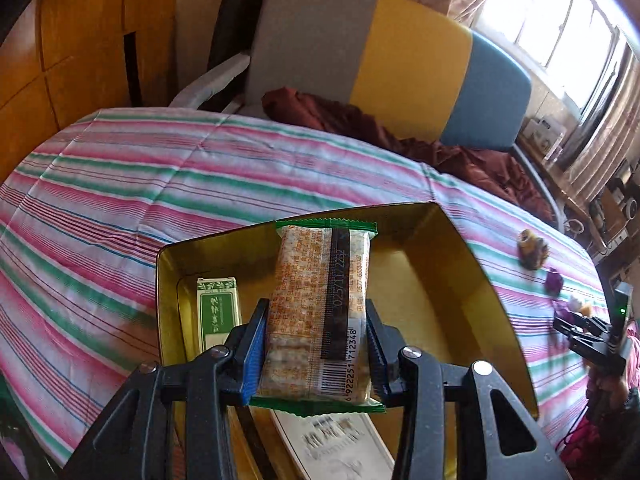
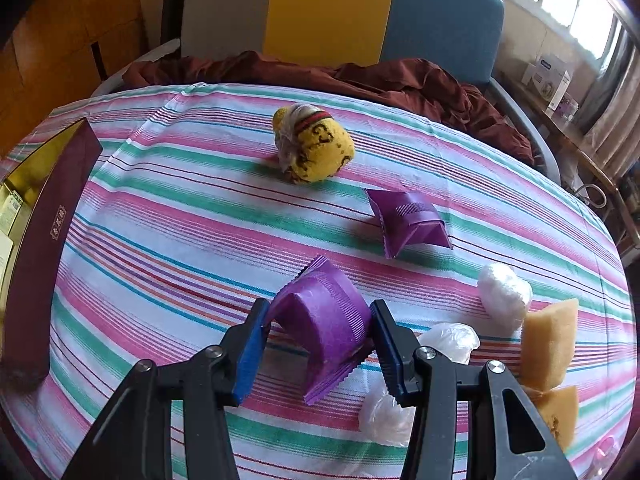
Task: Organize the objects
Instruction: 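Lower the cracker packet into the gold box with the left tool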
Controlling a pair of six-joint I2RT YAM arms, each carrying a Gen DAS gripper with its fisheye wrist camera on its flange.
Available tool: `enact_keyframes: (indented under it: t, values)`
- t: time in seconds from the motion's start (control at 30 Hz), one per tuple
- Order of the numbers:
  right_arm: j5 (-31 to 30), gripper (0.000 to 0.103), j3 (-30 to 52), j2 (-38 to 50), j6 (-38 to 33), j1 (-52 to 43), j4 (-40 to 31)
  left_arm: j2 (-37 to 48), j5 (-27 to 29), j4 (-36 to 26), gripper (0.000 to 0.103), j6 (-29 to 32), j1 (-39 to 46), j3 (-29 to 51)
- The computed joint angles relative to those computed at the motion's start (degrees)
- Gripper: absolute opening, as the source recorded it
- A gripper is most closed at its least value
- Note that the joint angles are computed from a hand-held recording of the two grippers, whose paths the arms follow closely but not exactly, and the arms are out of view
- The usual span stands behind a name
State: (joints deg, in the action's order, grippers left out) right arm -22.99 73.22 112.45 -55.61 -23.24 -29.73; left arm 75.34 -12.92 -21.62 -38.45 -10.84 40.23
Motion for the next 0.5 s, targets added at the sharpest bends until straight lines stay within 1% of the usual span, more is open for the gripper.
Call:
enact_keyframes:
  t: [0.1, 0.23, 0.33, 0.5]
  values:
    - [0.4, 0.051, 0.2, 0.4, 0.0, 0.1, 0.0, 5.5, 2.8, 1.5, 0.043, 2.8, 3.2, 1.2]
    - [1.1, 0.051, 0.3, 0.7, -0.2, 0.5, 0.3, 11.2, 3.9, 2.0, 0.044, 3.0, 5.7, 2.7]
    - [1.1, 0.051, 0.4, 1.0, -0.3, 0.6, 0.2, 11.5, 4.5, 1.9, 0.047, 2.5, 6.5, 2.2]
    - [1.4, 0.051, 0.6, 1.4, -0.4, 0.8, 0.5, 6.5, 1.7, 1.3, 0.047, 0.0, 4.9, -0.9]
